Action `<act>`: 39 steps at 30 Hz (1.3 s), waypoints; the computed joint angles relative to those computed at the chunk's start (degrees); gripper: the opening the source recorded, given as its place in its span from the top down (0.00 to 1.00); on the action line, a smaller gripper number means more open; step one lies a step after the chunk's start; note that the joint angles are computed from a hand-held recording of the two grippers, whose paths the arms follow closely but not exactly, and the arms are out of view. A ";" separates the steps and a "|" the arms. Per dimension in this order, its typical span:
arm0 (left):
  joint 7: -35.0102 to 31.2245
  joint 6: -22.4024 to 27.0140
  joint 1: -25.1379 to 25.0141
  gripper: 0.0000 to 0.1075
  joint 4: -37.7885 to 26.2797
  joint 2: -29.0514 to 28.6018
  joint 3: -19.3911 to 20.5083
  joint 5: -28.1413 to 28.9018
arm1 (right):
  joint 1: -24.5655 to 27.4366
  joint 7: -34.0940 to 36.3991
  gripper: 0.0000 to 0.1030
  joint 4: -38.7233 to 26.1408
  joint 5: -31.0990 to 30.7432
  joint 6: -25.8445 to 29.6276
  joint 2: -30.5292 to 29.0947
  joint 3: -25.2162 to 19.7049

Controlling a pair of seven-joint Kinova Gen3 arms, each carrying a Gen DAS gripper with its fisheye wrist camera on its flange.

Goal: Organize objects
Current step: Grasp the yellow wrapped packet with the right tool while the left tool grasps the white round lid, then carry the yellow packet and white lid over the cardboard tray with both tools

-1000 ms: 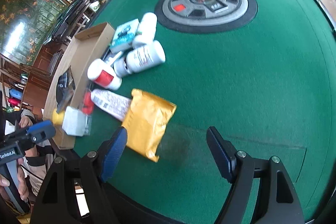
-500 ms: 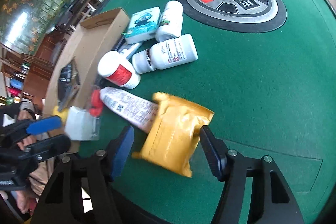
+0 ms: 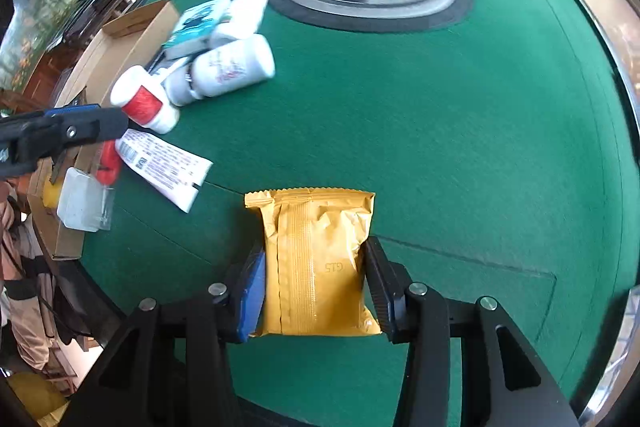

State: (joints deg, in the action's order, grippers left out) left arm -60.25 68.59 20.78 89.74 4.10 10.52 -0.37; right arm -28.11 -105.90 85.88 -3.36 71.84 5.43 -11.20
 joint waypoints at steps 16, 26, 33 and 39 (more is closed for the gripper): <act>-0.16 -4.59 1.15 0.68 0.77 2.25 0.07 1.70 | 4.79 2.93 0.56 4.54 -2.83 0.13 -5.70 1.00; -2.13 -3.34 1.81 0.68 0.73 -0.17 1.16 4.91 | 4.13 1.19 0.56 1.93 -3.37 -2.12 -5.18 0.60; -0.76 -2.00 2.30 0.68 0.27 -0.72 1.35 3.05 | 3.78 1.77 0.56 0.87 -4.43 -4.99 -3.73 0.55; 2.87 1.48 3.48 0.68 -1.85 -1.50 1.84 -1.28 | 3.41 3.16 0.56 -1.94 -5.26 -4.09 -2.25 0.58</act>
State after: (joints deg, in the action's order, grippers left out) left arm -57.38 70.07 24.25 87.89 2.60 12.37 -1.65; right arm -24.70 -102.74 83.94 -8.62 67.75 3.18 -10.62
